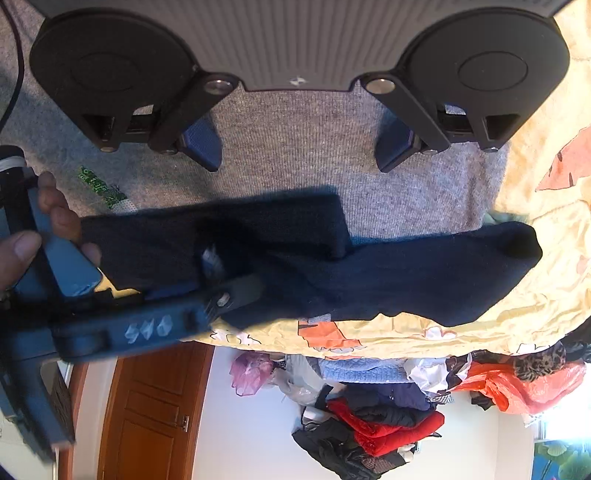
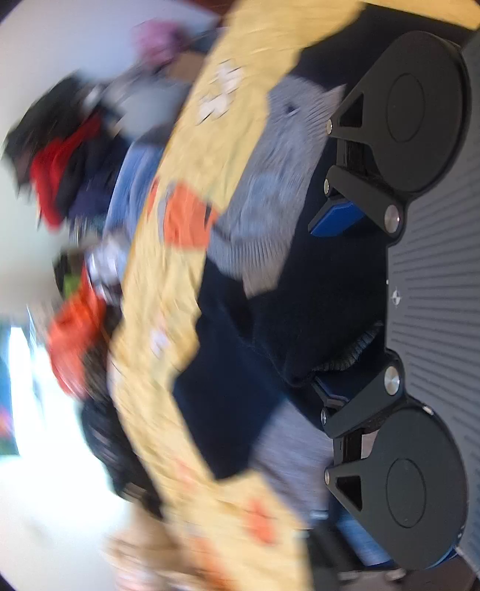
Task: Fold small clothes
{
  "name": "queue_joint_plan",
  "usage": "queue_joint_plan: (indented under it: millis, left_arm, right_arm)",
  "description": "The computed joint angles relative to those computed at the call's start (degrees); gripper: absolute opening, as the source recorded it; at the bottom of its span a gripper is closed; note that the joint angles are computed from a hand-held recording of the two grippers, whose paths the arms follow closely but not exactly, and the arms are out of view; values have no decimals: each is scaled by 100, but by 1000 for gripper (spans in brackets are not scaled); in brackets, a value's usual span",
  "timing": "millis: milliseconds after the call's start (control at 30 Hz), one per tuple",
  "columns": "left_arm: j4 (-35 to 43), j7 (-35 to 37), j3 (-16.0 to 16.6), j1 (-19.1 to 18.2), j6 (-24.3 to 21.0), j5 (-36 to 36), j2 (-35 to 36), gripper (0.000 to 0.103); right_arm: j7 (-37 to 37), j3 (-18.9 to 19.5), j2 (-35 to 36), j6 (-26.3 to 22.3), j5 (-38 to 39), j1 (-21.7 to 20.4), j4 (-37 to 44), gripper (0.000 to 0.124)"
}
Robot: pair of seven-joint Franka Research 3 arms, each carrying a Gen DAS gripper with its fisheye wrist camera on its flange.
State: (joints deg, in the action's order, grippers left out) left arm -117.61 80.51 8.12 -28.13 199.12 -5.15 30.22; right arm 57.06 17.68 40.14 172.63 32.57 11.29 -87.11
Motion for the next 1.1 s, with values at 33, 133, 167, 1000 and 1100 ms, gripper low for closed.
queue_joint_plan:
  millis: [33, 133, 167, 1000, 1100]
  left_arm:
    - [5, -19, -66, 71, 0, 45, -1, 95]
    - [22, -41, -114, 128, -37, 118, -4, 97]
    - [23, -36, -85, 97, -50, 112, -4, 97]
    - [50, -73, 96, -69, -125, 131, 6, 97]
    - [53, -78, 92, -65, -124, 136, 8, 97]
  right_arm:
    - [119, 119, 26, -211, 180, -161, 46, 80]
    - [-32, -71, -41, -410, -12, -19, -72, 80]
    - [-140, -137, -55, -325, -121, 74, -130, 80]
    - [179, 488, 642, -1125, 2129, -624, 908, 61]
    - [224, 334, 620, -979, 2165, -486, 906, 48]
